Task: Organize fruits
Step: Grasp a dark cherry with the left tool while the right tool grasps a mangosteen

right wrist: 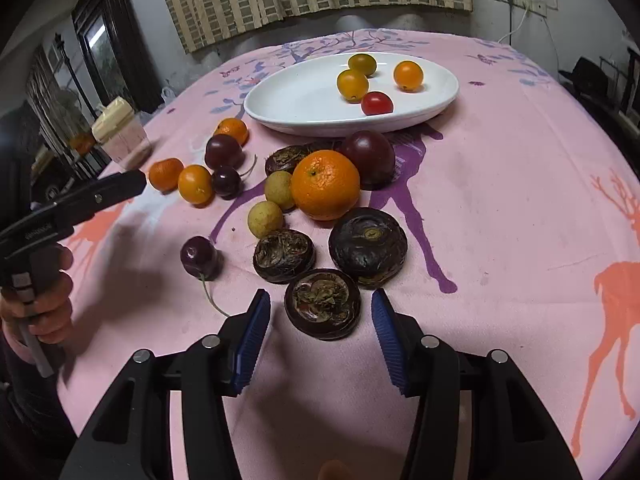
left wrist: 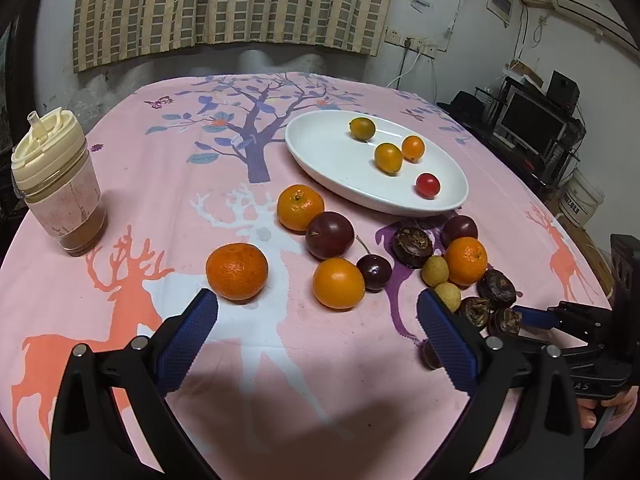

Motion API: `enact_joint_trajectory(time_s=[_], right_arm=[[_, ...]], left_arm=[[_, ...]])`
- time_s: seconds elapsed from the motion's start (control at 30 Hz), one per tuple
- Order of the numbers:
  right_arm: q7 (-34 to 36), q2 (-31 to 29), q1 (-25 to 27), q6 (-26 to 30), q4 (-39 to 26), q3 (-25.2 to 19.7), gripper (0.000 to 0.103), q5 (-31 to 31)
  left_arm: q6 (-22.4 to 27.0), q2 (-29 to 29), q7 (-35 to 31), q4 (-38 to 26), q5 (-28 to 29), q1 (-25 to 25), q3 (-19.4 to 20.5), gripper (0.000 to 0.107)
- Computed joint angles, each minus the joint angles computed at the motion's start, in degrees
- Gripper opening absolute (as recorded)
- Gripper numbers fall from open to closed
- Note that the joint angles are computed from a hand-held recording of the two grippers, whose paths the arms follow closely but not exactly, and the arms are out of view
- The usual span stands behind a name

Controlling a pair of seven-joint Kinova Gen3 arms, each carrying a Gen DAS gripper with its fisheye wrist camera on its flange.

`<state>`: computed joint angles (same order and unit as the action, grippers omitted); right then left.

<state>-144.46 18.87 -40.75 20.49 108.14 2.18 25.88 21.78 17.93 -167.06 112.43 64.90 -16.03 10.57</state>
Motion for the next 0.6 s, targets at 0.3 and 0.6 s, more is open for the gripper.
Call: enact_joint_trajectory(time_s=[0.3,0.6], right_arm=[[2.28,-2.89,3.23,-11.38,6.53,-0.67,0.039,-6.01],[2.4,-3.73,4.37,-18.6,10.29,-0.25,0.039,-8.11]], left_arm=[[8.85,1.69,2.6,-2.74,-7.73,-0.94,0.61,0.098],[8.76,2.22,-0.39,-1.98,-15.26,5.94,-0.13,0.058]])
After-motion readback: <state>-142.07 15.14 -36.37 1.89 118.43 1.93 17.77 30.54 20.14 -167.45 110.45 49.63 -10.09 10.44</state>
